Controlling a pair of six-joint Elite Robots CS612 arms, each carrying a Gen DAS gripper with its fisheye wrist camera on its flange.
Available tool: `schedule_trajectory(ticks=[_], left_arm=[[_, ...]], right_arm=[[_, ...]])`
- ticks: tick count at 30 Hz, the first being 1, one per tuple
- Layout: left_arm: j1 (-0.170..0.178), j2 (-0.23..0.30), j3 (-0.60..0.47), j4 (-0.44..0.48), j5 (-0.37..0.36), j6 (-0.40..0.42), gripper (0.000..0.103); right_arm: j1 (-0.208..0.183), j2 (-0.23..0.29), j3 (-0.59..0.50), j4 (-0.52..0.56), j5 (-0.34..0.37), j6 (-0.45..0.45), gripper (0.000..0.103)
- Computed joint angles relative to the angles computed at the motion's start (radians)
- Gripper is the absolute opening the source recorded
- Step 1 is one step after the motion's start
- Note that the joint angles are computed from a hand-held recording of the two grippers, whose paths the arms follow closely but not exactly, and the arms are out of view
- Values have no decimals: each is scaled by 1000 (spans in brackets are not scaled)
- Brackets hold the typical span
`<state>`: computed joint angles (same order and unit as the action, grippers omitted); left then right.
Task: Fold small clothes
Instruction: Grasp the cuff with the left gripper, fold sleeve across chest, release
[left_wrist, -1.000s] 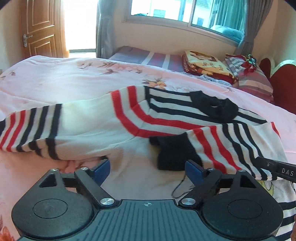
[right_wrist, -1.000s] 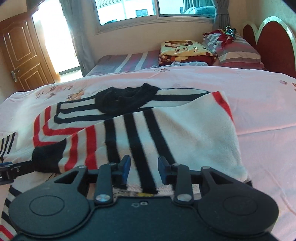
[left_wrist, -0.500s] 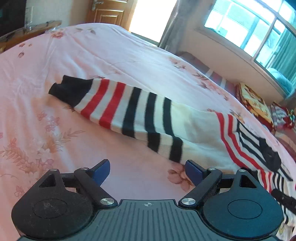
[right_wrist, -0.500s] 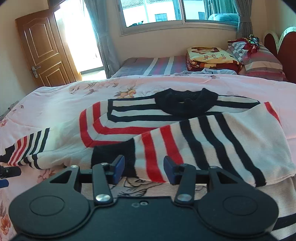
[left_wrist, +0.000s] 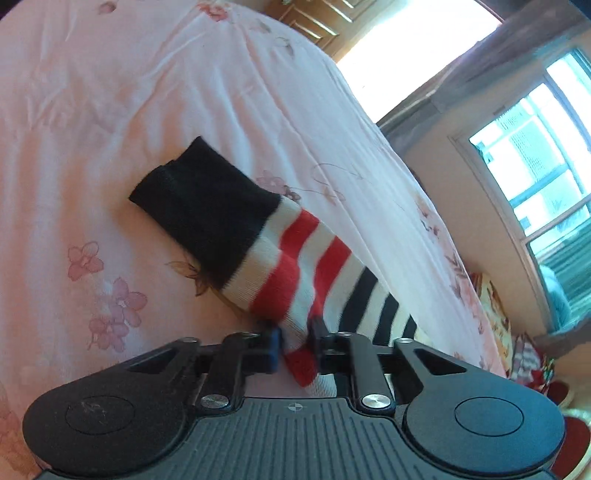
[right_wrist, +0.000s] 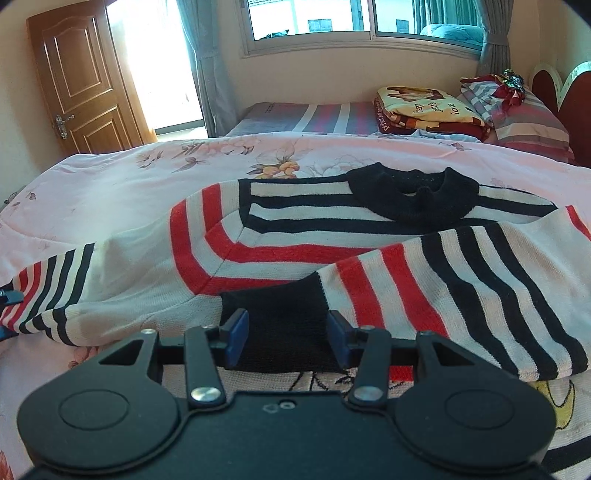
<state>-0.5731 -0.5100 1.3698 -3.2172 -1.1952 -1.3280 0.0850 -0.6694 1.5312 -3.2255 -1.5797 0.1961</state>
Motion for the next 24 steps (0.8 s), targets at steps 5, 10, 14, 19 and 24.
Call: schedule_trajectory(ticks=[5,10,14,19,24], left_arm=[[-5,24,-39,-14,39,41,11],[-30,29,-86,-99,112,270,11],[-59,50,-189,-168,44,573,10],[-110,96,-343,-106,-197,804,10],[-169,161,-505,189,-355,956,11]], right_arm=[[3,11,-16,1,-38,2,46],[3,21,-29,16,-77,-7,45],[-8,19,-28,43,-47,-19,43],[-44,-17,34,-45,-14,78,44],[-91,-64,121,-99,-39,119,45]])
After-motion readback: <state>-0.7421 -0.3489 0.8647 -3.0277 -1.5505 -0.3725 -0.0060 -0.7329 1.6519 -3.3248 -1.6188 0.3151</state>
